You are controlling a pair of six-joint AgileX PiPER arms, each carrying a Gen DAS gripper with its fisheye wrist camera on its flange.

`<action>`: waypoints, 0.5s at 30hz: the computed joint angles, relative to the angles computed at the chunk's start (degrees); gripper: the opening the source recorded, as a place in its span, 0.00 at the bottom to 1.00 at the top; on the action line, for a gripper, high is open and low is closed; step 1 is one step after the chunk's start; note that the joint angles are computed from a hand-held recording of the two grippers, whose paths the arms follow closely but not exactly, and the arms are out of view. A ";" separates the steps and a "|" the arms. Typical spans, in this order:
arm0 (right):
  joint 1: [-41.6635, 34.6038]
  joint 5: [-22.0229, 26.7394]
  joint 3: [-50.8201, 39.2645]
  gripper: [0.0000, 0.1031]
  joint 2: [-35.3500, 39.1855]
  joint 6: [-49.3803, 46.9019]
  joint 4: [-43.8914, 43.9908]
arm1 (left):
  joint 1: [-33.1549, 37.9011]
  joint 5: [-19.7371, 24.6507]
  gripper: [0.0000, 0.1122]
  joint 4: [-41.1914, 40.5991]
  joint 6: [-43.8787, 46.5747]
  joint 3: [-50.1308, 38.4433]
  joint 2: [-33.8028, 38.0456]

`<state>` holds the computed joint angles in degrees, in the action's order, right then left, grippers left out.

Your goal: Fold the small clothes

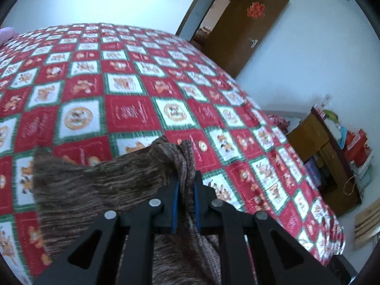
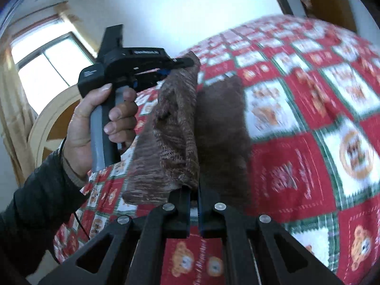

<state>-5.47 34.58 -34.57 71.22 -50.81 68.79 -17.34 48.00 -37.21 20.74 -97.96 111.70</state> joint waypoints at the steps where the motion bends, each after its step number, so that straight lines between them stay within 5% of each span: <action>1: -1.58 1.11 0.18 0.04 1.31 -0.78 0.76 | -1.00 -0.98 0.10 1.78 -0.95 0.15 0.37; 5: -6.84 6.00 0.79 0.04 6.15 -4.70 4.79 | -4.17 -4.21 0.17 9.32 -8.35 1.08 0.76; 11: -7.75 8.33 0.95 0.04 6.28 -4.22 4.57 | -4.54 -11.62 0.53 10.34 -3.60 13.61 -9.92; 15: -9.26 9.98 1.28 0.04 7.51 -5.84 5.63 | -3.30 -16.65 0.57 13.65 -0.84 24.22 -16.90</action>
